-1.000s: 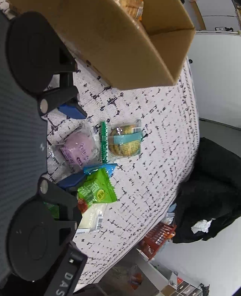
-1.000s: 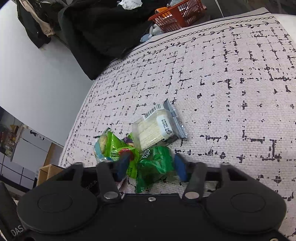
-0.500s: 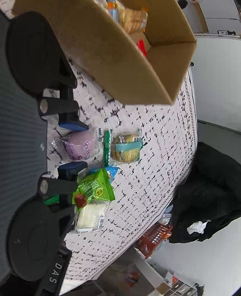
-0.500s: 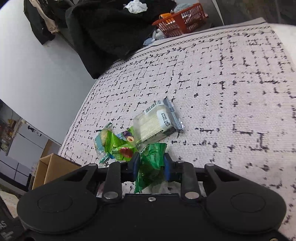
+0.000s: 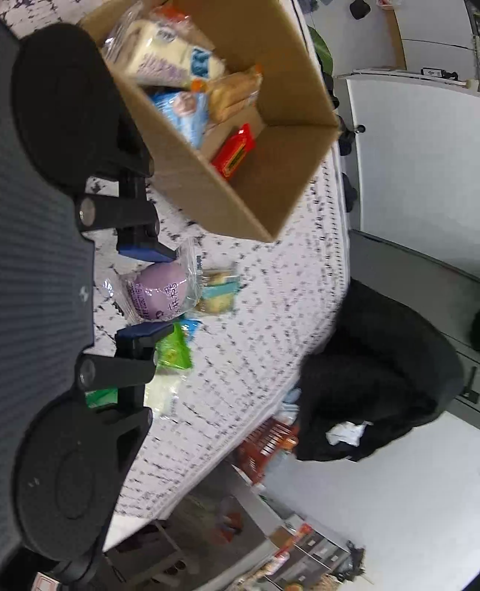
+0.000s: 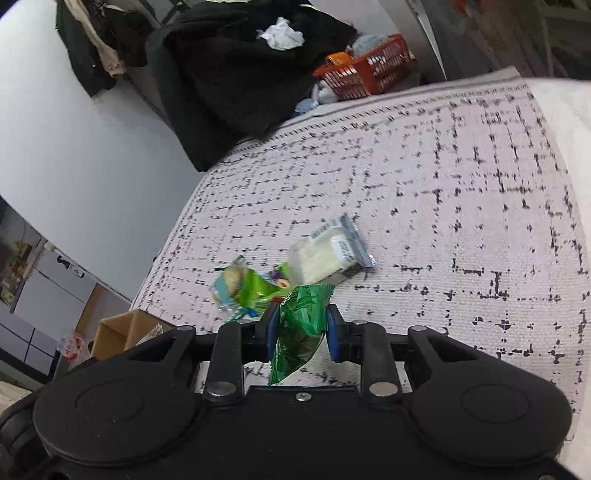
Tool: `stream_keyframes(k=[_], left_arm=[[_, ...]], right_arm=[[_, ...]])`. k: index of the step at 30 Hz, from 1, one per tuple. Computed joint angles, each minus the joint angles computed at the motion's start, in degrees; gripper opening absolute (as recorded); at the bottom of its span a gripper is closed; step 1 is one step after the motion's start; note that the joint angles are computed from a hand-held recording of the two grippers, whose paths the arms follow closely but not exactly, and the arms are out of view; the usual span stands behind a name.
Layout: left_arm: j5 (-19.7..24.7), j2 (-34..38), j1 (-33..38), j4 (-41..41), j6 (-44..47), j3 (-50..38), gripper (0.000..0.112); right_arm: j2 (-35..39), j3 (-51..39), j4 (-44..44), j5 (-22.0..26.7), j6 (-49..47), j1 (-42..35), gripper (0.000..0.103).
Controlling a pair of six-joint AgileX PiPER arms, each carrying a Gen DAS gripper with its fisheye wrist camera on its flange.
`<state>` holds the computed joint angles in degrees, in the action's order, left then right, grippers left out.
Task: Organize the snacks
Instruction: 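Carry the purple packet to the box with the left tool while the right tool carries the green packet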
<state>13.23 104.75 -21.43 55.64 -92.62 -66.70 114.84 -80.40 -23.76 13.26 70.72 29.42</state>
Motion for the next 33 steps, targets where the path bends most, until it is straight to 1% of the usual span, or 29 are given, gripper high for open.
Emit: stream_keyframes(k=[3,6,10,13,16,17,18,19,21,30,33], left_arm=[[-0.1,-1.7,0.5,-1.0,1.2,0.7,0.033],[-0.7,-3.2,1.3,-7.9,8.7,0.8,0.033],[-0.7,-5.5,1.7,-12.6,14.1,1.5,0.033],[-0.6,-7.2,2.3,-16.0,18.1,1.9,0.033],[-0.8,-8.6,3.5,-22.0,24.3,2.3,0.033],[-0.8,-9.0,3.9,-24.1,26.6,2.4,0.033],[-0.9,-9.5,4.5,-28.3,31.2,2.4,0.033],[-1.0,-9.9,5.0,-30.7,34.0,2.5,0.033],[-0.5,-11.0,5.5,-31.5,35.2,2.8,0.033],[-1.4,-16.0,8.9,-41.9,48.1,5.2,0.033],[-1.2,-16.7,10.6,-47.7,53.9,5.5,0.033]], right_arm=[[-1.7,-0.4,1.1,1.5,-1.0,0.8,0.026],[-2.5,-1.9,0.9,3.6,-1.2,1.9,0.026],[-2.9,-4.6,1.4,6.8,-1.6,3.3,0.026],[-2.6,-7.8,5.0,10.0,-4.8,4.0,0.026],[-2.1,-11.7,8.1,12.6,-9.2,4.5,0.026],[-2.0,-12.7,8.7,13.5,-10.2,4.7,0.026],[-1.8,-14.1,9.2,14.5,-11.2,4.9,0.026],[-1.6,-15.2,9.3,15.3,-11.9,5.2,0.026],[-1.1,-17.7,8.8,17.1,-12.3,6.0,0.026],[1.3,-24.6,7.2,20.2,-11.4,9.0,0.026],[2.7,-27.3,6.9,21.8,-11.7,10.2,0.026]])
